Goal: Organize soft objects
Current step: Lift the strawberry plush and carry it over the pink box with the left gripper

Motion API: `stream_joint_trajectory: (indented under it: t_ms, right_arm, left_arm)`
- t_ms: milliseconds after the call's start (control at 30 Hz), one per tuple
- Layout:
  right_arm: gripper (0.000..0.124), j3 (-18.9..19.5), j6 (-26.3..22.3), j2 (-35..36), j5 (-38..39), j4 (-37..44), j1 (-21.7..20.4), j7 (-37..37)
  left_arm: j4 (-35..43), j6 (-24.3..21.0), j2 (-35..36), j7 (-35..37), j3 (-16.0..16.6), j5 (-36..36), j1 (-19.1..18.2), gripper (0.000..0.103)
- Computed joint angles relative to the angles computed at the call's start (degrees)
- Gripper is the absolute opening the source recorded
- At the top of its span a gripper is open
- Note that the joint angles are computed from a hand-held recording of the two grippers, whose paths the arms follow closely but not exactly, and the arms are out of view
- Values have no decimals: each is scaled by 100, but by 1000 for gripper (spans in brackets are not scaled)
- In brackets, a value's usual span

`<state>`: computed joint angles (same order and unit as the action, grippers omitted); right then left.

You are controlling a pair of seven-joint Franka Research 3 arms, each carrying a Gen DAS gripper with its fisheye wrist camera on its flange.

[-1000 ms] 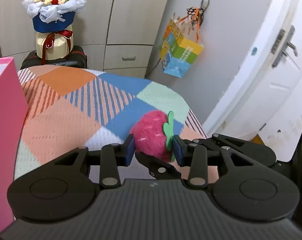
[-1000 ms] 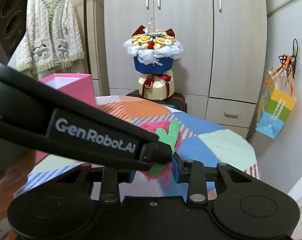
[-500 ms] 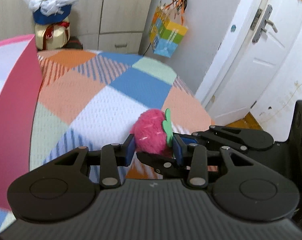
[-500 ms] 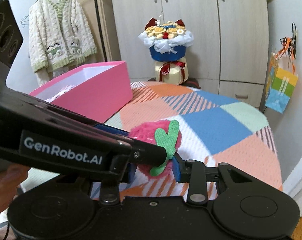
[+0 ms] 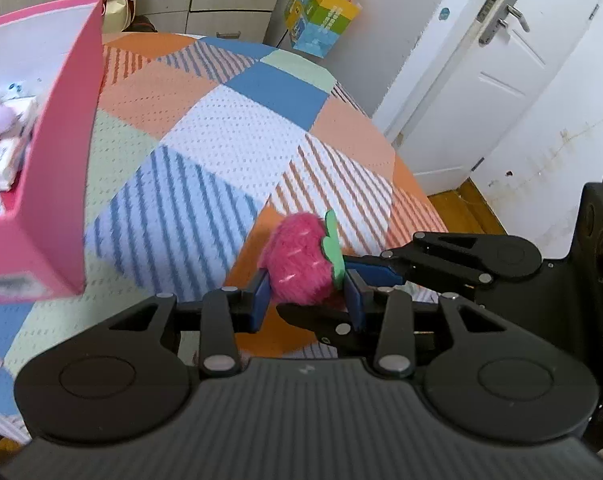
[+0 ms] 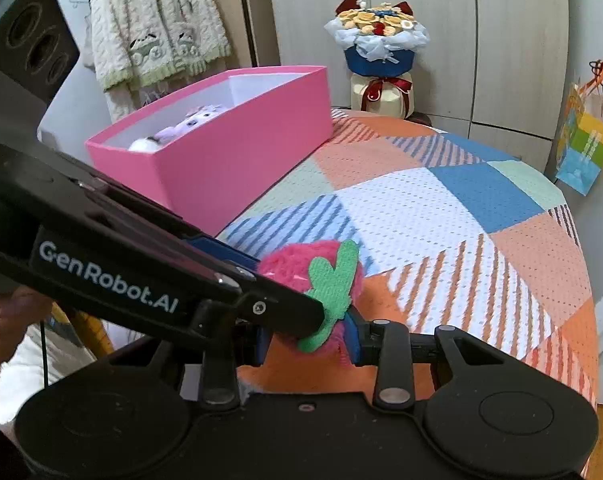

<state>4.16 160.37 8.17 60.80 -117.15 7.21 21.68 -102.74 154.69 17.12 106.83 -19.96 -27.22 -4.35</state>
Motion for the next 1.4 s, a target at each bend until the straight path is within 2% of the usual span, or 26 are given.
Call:
stream_joint_trajectory:
  t_ms: [133, 200, 433, 533, 633, 833, 1000, 1200, 1267, 1400]
  right_arm:
    - [42, 29, 22, -301, -167, -300, 134, 60]
    - [43, 21, -11, -433, -228, -406, 211, 21]
    - [43, -61, -299, -779, -389, -497, 465, -80]
    - [43, -85, -511, -831, -500, -410, 553, -100]
    - [47, -104, -933, -749, -784, -134, 598, 50]
    - [48, -38, -1390, -368, -540, 700, 579, -11]
    - [49, 116, -1368, 127, -198, 1496, 531, -69]
    - [50, 375, -788, 1080, -328, 2642, 496, 90]
    - [50, 449, -728, 1506, -543, 3175, 460, 279]
    - [50, 406, -1256, 2451, -1372, 4515, 448, 1337]
  left_arm:
    - [-533, 12, -487, 302, -24, -397, 130, 38]
    - [-783, 58, -725, 514, 10, -819, 164, 38]
    - [-1365, 28, -1410, 1212, 443, -1985, 9, 38]
    - [-1534, 1, -1649, 1153, 701, -1931, -122, 38]
    - [-1578, -8, -1828, 1044, 905, -1720, -200, 38]
    - [-1383, -25, -1974, 1102, 1217, -1585, -211, 38]
    - [-811, 277, -1571, 1019, 1248, -1207, -82, 38]
    - [412, 277, -548, 1015, 986, -1298, 380, 38]
    - [799, 409, -174, 929, 914, -1027, 453, 38]
    - [1596, 289, 505, 365, 884, -444, 548, 38]
